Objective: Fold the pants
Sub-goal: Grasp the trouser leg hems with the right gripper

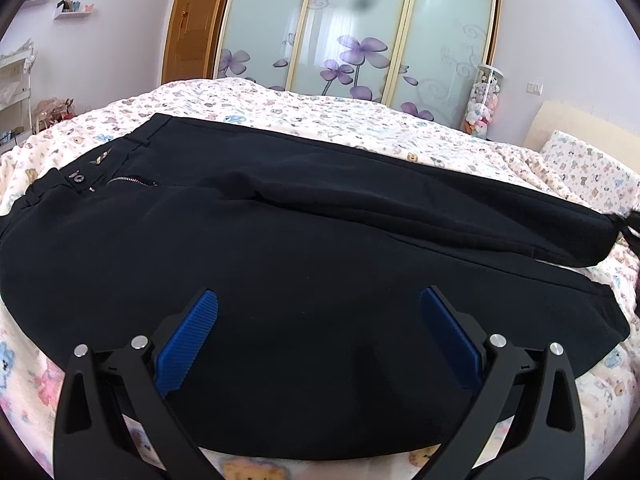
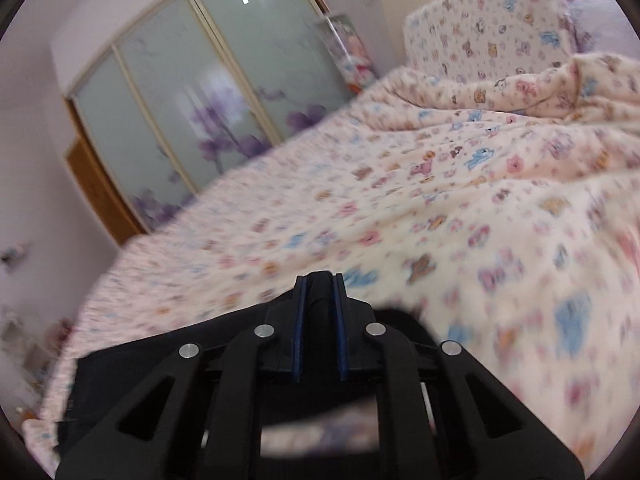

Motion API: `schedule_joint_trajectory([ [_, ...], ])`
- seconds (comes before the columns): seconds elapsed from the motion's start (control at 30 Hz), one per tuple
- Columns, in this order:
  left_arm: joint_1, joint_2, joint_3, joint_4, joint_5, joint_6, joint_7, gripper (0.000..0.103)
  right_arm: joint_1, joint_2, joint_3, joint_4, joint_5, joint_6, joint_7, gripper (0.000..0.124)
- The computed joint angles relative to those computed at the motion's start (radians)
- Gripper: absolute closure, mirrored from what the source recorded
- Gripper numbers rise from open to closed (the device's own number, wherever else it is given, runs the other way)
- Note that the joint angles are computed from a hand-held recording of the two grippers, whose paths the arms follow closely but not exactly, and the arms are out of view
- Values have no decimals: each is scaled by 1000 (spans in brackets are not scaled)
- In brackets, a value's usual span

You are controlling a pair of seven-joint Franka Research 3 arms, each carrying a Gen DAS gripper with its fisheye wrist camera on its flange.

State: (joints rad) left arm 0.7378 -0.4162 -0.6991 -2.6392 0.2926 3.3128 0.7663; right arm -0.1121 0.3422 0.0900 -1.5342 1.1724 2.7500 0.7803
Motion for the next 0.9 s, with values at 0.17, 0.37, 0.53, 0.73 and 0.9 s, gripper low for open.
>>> schedule_joint_trajectory([
  [0.17,-56,10,57,-17,-17,28,5,2,3,-250,-12,-371,185,25,-139,114],
  [0.37,-129,31,121,-33,-79,54,55,2,107,-303,-110,-531,-388,56,361,102],
  [0.53,-172,42,155,-36,-121,58,97,2,127,-375,-144,-541,-227,-11,365,39],
  [0.73,-263,66,236,-40,-142,82,144,2,120,-323,-176,-451,116,-298,430,63],
  [0.9,-341,84,304,-44,-174,98,193,2,112,-239,-140,-410,95,-280,632,64],
])
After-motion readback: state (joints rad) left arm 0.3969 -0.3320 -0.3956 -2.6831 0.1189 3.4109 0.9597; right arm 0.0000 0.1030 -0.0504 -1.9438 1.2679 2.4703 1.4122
